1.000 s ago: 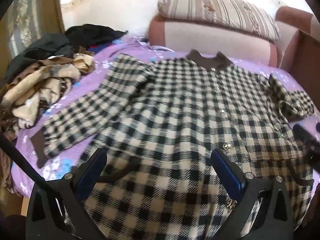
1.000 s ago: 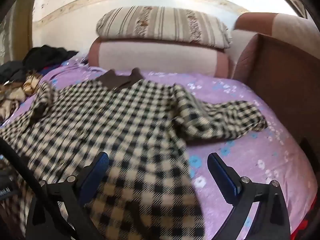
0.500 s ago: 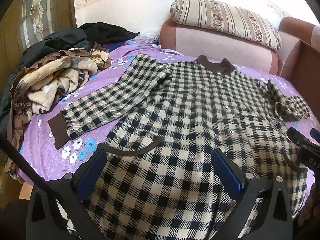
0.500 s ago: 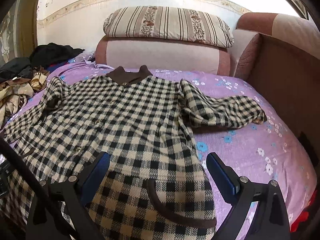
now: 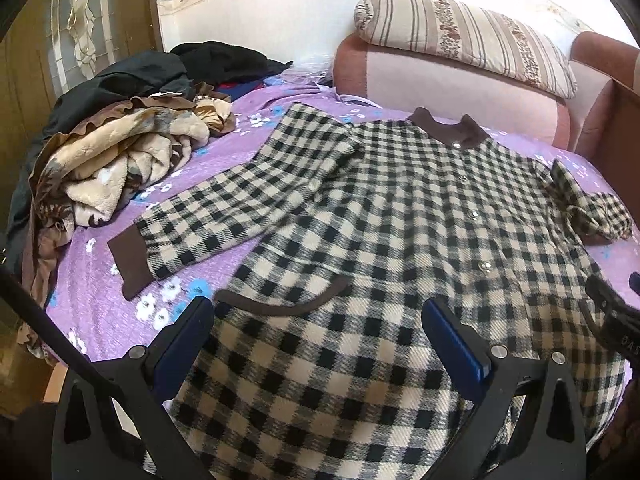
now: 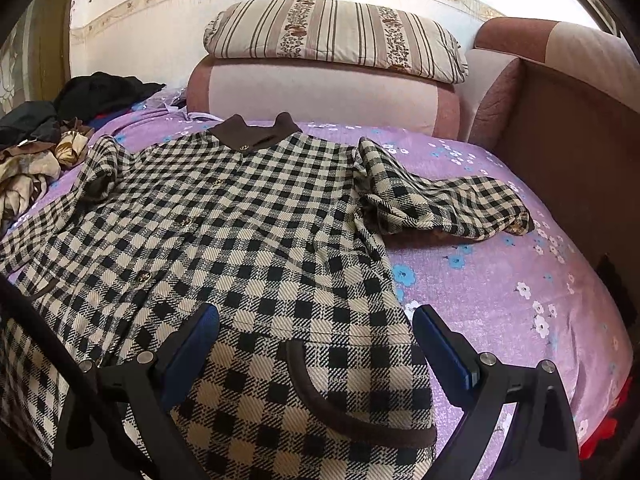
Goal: Fold large clothes
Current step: 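Grasp the brown cuff of the checked coat sleeve with the left gripper, then lift the sleeve with the left gripper and fold it across the coat front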
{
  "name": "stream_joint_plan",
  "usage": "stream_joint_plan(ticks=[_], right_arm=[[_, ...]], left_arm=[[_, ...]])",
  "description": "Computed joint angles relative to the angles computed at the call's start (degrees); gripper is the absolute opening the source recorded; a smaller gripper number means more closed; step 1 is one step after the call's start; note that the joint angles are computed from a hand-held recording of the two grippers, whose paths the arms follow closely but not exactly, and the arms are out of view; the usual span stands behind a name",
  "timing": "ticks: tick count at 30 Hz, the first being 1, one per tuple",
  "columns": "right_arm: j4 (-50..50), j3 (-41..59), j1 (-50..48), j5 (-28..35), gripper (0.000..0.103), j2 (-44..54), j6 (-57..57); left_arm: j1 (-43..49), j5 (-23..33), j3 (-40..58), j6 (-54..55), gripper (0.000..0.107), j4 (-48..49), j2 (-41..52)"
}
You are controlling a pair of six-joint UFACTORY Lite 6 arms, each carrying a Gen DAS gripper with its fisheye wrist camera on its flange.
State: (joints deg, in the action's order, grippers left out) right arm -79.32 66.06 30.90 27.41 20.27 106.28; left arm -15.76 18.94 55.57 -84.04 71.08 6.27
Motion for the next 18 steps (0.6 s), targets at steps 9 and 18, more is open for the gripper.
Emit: stream_joint_plan(ticks=[9, 18], right_arm=[[1.07, 2.44, -1.10, -2.30, 0.099, 3.14, -1.35], [2.08, 4.69, -1.37, -3.06, 0.099, 6.16, -2.52]], left_arm=[[20.19, 0.37, 18.93, 36.02, 0.103, -26.57, 8.45], [33.75, 10.03, 47.16, 63.09, 0.103, -50.55, 34.49]])
